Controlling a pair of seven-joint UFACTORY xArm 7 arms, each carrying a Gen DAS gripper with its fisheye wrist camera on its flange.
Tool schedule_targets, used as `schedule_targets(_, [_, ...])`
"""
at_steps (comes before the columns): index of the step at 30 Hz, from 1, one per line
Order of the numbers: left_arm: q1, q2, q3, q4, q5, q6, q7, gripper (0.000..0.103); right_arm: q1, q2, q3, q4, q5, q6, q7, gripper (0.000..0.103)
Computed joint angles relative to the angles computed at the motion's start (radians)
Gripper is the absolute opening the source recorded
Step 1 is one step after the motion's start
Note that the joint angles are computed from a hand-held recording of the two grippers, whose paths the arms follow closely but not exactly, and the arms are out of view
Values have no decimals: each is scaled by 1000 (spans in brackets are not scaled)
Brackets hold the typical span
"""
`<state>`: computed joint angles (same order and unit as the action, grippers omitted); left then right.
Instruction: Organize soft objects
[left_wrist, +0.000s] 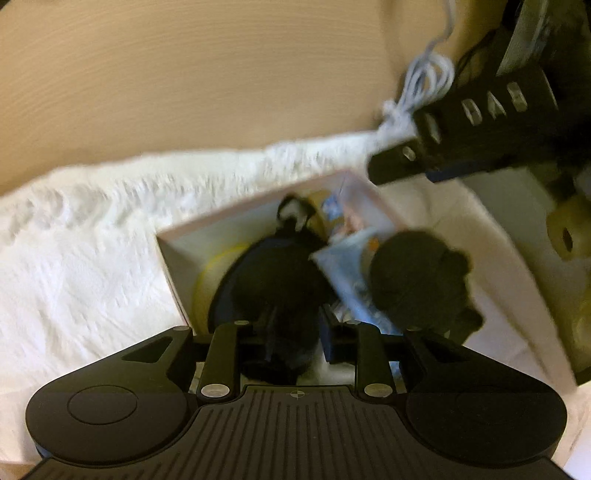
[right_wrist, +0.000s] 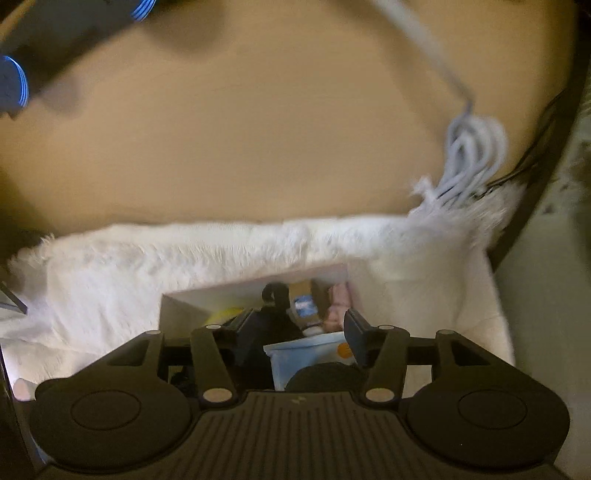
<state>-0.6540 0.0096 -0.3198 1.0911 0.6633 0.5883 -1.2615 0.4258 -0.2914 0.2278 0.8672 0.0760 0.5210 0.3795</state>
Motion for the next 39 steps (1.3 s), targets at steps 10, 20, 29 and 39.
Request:
schedule_targets(10, [79, -256, -145, -139, 311, -16, -315, 27, -53, -239, 63, -161, -150, -48, 90, 59])
schedule_targets(20, [63, -371, -416, -198, 233, 306, -531, 27, 136, -505, -8, -447, -121, -208, -113, 66])
schedule_targets(29, [-66, -66, -545, -38, 123, 753, -833, 27, 375, -587, -147, -696, 25, -276, -369, 72])
schedule_targets(39, [-342, 376, -417, 232, 317, 1050, -1183, 30, 397, -341, -96, -775, 38, -565, -315, 81])
